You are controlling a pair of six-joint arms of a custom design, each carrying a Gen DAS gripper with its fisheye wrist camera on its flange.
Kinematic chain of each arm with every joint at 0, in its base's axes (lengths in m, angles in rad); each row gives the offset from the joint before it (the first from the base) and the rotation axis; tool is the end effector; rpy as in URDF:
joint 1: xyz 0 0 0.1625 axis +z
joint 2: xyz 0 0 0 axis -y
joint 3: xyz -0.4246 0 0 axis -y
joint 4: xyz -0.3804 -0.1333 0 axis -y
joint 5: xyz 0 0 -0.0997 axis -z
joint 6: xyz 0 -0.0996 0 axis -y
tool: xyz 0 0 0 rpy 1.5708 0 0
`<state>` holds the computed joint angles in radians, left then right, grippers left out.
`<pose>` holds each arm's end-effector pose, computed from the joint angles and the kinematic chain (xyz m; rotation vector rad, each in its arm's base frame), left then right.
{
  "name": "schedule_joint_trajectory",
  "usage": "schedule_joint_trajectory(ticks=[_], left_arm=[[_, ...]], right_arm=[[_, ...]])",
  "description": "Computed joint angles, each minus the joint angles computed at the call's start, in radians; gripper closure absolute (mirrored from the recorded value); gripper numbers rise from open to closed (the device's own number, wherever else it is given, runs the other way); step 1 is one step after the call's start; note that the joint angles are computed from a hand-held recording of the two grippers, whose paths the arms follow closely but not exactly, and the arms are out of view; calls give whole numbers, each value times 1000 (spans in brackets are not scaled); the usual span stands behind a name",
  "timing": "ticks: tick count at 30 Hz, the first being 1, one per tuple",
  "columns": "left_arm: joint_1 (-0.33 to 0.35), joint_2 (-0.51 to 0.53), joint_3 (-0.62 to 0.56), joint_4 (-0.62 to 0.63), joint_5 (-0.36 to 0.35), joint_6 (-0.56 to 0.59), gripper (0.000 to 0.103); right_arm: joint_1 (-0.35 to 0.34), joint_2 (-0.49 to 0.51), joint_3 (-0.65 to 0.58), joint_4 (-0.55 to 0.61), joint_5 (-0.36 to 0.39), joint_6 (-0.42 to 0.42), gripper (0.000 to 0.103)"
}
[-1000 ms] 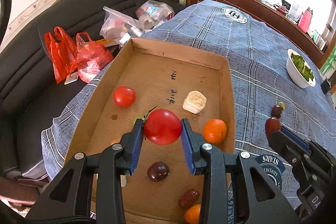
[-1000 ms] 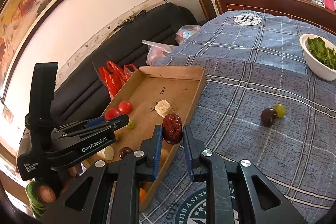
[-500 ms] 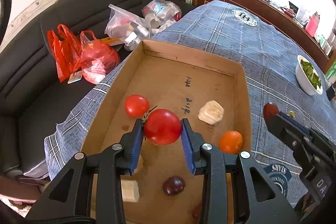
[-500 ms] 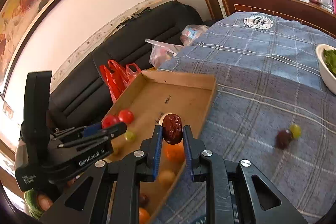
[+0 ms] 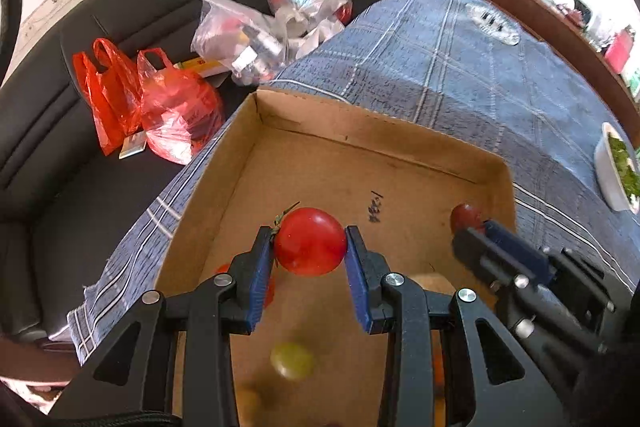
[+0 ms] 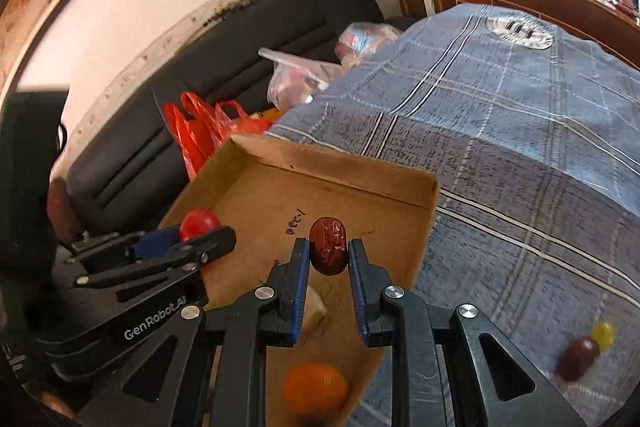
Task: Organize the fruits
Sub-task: 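Carry the red tomato and the dark red date over the cardboard tray with both tools, then open the left tool to drop the tomato while the right tool releases the date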
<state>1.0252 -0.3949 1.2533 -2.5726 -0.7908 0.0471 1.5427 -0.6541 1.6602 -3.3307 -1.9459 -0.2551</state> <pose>-0.2150 -0.7461 -0.0179 0.6300 2.3048 -0.4084 0.0778 -0.6791 0.1002 0.0974 -2.5282 0.9211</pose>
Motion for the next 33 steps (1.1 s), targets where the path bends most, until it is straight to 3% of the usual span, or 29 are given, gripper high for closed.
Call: schedule_joint_trajectory(ticks=[5, 13, 16, 18, 20, 22, 33], left_arm=[[15, 43, -74, 95, 8, -28, 70], [20, 40, -73, 83, -5, -26, 69], [20, 26, -60, 85, -8, -43, 68], [12, 3, -17, 35, 0, -34, 68], [4, -23, 30, -18, 0, -26, 62], [-6, -48, 75, -68, 4, -21, 57], [-88, -193, 369, -367, 5, 6, 55]], right_arm=[[-3, 43, -57, 53, -53, -17, 84], [9, 60, -75, 47, -94, -74, 82], [11, 57, -68, 39, -97, -81, 77], [14, 52, -58, 19, -101, -92, 70], [16, 34, -30, -13, -88, -93, 59], [17, 15, -1, -44, -74, -88, 55], [21, -109, 245, -220, 6, -53, 55]])
